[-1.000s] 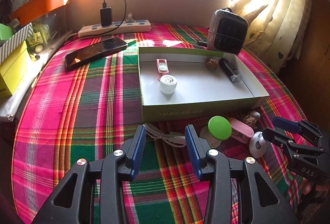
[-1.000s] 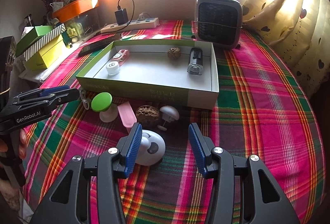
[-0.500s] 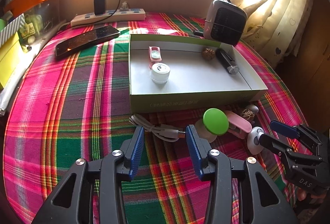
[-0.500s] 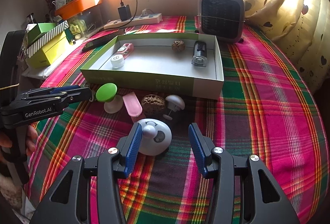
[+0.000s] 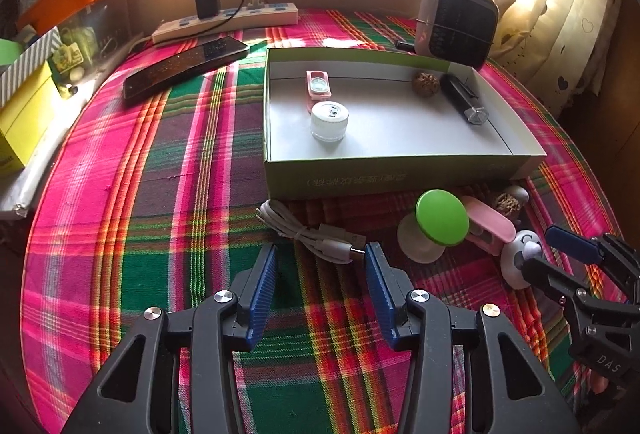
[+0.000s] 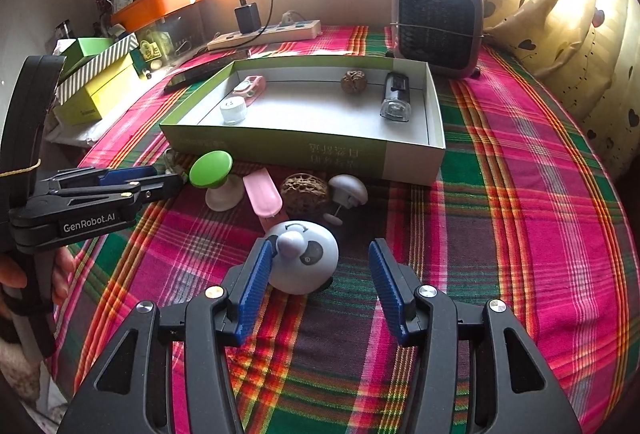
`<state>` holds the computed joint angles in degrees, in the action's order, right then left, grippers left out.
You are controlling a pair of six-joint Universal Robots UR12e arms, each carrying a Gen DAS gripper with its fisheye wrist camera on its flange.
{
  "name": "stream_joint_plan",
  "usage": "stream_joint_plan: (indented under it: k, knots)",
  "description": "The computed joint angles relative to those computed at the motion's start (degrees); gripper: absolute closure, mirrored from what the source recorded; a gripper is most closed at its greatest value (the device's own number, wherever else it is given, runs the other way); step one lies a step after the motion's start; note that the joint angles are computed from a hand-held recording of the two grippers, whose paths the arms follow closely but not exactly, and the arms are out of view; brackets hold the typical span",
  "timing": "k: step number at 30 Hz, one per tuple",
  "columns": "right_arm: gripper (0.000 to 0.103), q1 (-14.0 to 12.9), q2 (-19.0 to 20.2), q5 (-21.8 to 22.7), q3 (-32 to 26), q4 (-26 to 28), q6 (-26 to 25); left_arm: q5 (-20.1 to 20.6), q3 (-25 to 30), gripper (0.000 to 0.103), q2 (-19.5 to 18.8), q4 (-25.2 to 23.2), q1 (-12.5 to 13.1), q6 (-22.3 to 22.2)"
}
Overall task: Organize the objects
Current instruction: 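Grasp the white USB cable with the left tool while the right tool approaches the panda-face toy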
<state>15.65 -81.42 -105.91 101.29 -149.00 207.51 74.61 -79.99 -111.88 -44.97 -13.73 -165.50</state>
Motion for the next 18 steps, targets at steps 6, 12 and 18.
stream_joint_plan:
  k: [6,12,18]
  knots:
    - [0.051,-0.05,0.03,0.57,0.07,-0.26,-0.22,1.6,-0.68,0.06,0.48,0.33,0.5,-0.09]
    - [0.051,-0.13,0.03,1.03,0.14,-0.44,-0.25,2.9,-1.51,0.06,1.09,0.95,1.55,-1.01]
    - [0.051,-0.07,0.06,1.35,0.14,-0.32,-0.51,3.13,-1.58,0.06,1.13,1.62,2.33,-3.69]
